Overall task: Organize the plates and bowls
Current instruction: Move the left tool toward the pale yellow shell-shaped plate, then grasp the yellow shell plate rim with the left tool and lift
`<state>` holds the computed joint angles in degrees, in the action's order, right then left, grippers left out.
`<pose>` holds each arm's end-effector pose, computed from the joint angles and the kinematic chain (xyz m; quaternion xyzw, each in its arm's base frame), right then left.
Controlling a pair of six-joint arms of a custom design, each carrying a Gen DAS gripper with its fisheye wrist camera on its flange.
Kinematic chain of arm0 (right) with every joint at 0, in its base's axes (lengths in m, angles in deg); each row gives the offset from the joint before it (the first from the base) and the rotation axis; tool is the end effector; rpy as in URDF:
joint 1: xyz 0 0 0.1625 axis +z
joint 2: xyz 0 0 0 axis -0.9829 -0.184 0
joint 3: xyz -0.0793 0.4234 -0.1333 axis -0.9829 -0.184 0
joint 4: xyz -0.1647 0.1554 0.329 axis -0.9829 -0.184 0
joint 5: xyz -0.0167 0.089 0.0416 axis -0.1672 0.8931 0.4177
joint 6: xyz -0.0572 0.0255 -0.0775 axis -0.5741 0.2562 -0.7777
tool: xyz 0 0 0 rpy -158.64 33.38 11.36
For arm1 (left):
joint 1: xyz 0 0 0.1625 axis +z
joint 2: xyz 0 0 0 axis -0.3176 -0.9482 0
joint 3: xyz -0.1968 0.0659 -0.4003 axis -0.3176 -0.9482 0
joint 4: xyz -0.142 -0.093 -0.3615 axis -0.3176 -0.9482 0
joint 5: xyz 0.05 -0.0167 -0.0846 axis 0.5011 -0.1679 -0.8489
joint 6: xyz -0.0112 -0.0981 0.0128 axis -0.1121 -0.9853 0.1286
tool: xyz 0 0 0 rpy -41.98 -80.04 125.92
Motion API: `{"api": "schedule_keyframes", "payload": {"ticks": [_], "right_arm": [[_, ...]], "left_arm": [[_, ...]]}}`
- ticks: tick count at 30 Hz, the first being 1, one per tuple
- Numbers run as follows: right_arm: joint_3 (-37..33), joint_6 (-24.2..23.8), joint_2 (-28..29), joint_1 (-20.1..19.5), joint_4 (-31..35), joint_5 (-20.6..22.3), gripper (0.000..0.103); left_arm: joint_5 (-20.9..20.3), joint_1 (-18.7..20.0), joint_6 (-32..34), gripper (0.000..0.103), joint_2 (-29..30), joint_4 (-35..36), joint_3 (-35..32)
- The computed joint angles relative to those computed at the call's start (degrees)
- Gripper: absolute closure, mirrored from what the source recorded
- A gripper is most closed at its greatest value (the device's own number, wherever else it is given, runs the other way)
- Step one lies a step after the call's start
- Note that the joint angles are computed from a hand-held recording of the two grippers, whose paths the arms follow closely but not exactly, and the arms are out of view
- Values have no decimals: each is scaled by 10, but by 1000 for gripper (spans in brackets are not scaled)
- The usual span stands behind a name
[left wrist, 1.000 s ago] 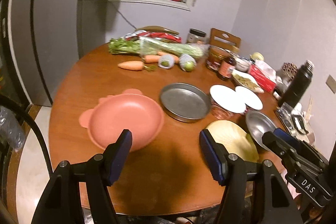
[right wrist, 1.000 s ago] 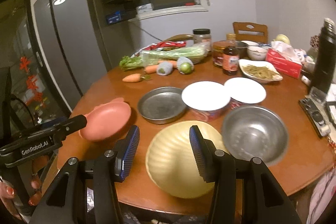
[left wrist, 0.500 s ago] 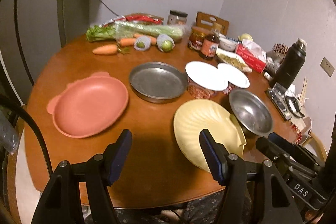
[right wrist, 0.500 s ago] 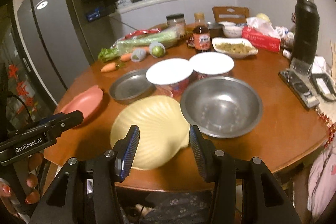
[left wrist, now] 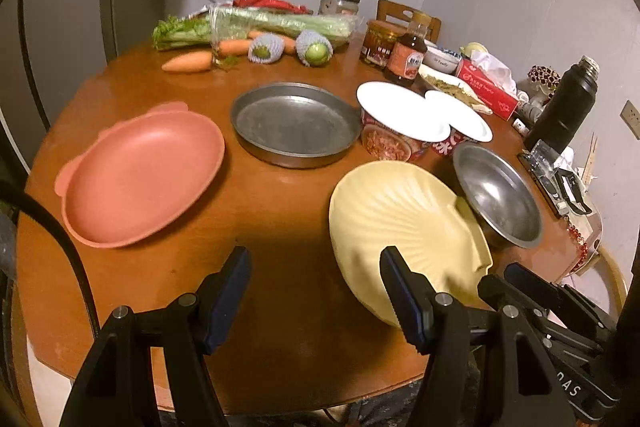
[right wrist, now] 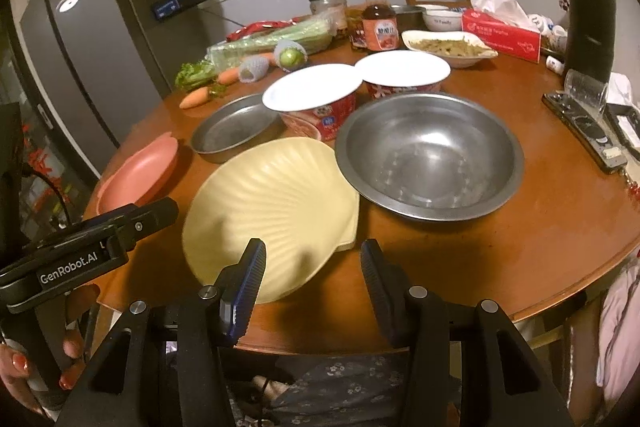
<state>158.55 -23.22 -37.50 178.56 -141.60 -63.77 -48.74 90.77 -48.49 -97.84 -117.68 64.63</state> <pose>0.1965 -0.7180 0.0041 0.0450 -0.8914 0.3660 0.2637 -0.0688 -0.8015 0.1486 0.2256 0.9155 -0.2446 0.2260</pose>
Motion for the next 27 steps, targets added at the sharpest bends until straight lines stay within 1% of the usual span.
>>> {"api": "schedule_keyframes", "payload": {"ticks": [2,6,11,14,23,25,27], "right_arm": [[-4,1,3,-3,3,-1,52],[-13,5,7,-8,12,4,52],[-25,6,13,-14,20,8,52],[-36,-5,19,-16,19,0,52],[-64,-22,33,-25,28,9,52],[-75,-34,40,-25,26,8,52],[-87,-45,47,-23,25,4,57]], "left_arm": [[-3,2,-2,36,5,4,-5],[7,3,4,36,16,0,-13],[9,5,6,36,29,11,-26],[14,4,11,36,38,11,-32],[32,0,38,36,55,-22,-34],[41,-2,51,36,61,-38,-35],[45,-2,60,36,65,-45,-37]]}}
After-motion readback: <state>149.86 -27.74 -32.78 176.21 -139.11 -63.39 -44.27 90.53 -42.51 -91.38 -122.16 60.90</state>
